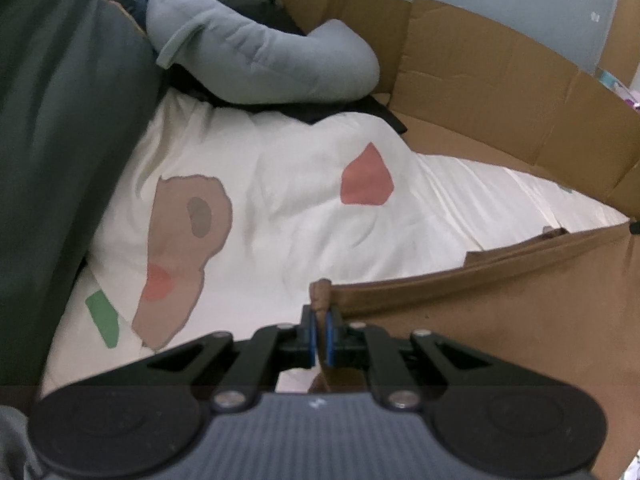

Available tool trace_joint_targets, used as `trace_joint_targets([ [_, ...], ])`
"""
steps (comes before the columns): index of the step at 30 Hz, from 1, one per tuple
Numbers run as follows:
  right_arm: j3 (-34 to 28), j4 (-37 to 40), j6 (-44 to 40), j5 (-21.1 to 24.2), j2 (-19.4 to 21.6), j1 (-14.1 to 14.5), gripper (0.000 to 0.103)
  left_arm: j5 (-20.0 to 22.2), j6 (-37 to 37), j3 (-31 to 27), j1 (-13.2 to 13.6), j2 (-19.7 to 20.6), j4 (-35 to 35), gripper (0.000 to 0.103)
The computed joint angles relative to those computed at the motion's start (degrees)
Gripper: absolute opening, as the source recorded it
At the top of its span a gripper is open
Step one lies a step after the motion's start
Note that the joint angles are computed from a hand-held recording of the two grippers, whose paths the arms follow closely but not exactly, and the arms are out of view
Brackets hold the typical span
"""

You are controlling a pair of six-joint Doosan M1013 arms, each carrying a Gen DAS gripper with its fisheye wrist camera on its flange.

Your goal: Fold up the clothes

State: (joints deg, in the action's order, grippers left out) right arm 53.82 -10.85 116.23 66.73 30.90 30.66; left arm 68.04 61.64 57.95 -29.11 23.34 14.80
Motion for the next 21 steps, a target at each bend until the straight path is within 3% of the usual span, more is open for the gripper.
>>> trace_joint_targets([
  [8, -1.04, -2.57, 2.28, -0.24, 0.44, -0.08, 0.003, 1.5, 0.04, -1.56, -0.24, 0.89, 1.47, 0.005],
  [21, -5.02, -1.55, -0.06, 3.09, 4.68, 0.14, 0.003, 5.66, -0.21, -1.47, 0.02, 3.01, 2.92, 0.004],
])
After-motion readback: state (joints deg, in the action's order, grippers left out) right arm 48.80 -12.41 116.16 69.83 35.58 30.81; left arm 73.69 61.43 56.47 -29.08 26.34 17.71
